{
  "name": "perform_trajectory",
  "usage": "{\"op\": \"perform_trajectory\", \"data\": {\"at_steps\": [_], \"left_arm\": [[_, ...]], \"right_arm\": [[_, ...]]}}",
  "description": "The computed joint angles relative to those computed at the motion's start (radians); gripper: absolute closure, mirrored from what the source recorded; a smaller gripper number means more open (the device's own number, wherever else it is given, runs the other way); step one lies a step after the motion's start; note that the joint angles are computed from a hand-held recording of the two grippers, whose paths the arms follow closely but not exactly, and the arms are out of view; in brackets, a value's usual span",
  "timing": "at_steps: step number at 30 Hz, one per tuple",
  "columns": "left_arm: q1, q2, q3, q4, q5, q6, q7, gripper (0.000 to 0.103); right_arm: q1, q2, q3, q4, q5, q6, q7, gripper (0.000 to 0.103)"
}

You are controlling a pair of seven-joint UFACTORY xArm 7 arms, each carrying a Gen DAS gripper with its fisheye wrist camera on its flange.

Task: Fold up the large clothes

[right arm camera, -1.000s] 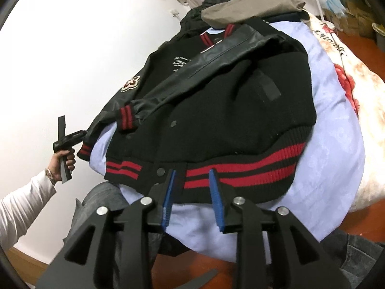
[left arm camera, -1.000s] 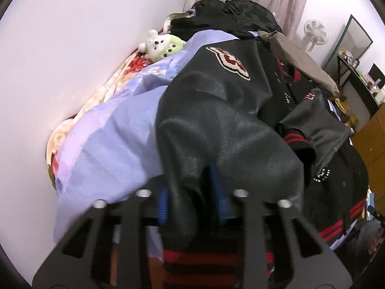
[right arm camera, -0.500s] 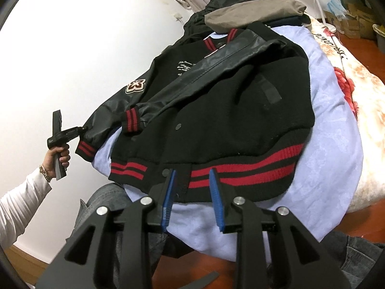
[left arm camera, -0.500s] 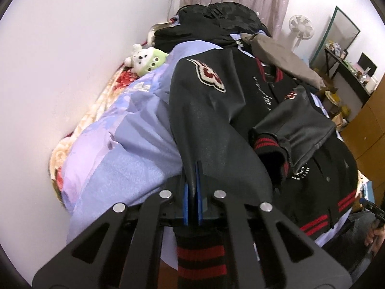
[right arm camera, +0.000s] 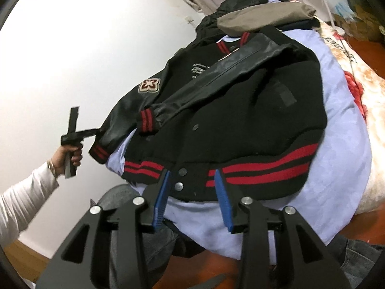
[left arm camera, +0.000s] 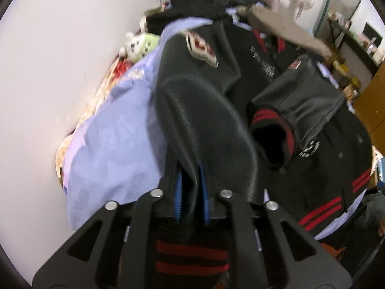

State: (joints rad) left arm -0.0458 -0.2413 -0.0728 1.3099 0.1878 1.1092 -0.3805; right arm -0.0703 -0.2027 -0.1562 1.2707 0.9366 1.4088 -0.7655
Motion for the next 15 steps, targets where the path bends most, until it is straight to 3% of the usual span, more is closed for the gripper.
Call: {"op": "perform_trajectory", "data": {"at_steps": [2,4,8,11,13,15], "left_arm": [[-0.002,0.007,0.004,0.005,-0.005,0.005,0.012,0.093],[-0.003,-0.023,0.029,-0.014,-0.076,-0.058,0.019,0.099],[-0.023,-0.066,0.060,0.000,-0.231,-0.198,0.067,0.100],[-0.049,-0.030,0.050,0.111,-0.292,-0.237,0.110,0.100],[-0.072,0.027,0.039,0.217,-0.334,-0.253,0.139,0.100],[-0.100,0.125,0.022,0.368,-0.381,-0.256,0.163,0.100]], "right_arm": [[0.003,-0.011,0.001,-0.008,0.002,0.003,-0.016,0.064],[0.004,-0.028,-0.005,-0.031,0.017,-0.004,-0.034,0.064],[-0.001,-0.045,-0.018,-0.103,0.052,-0.058,-0.031,0.064],[-0.005,0.009,-0.014,-0.041,0.060,-0.045,0.084,0.064],[-0.006,-0.007,-0.029,-0.053,0.156,-0.052,-0.014,0.064],[0.008,-0.019,-0.042,-0.087,0.153,-0.094,-0.047,0.064]]}}
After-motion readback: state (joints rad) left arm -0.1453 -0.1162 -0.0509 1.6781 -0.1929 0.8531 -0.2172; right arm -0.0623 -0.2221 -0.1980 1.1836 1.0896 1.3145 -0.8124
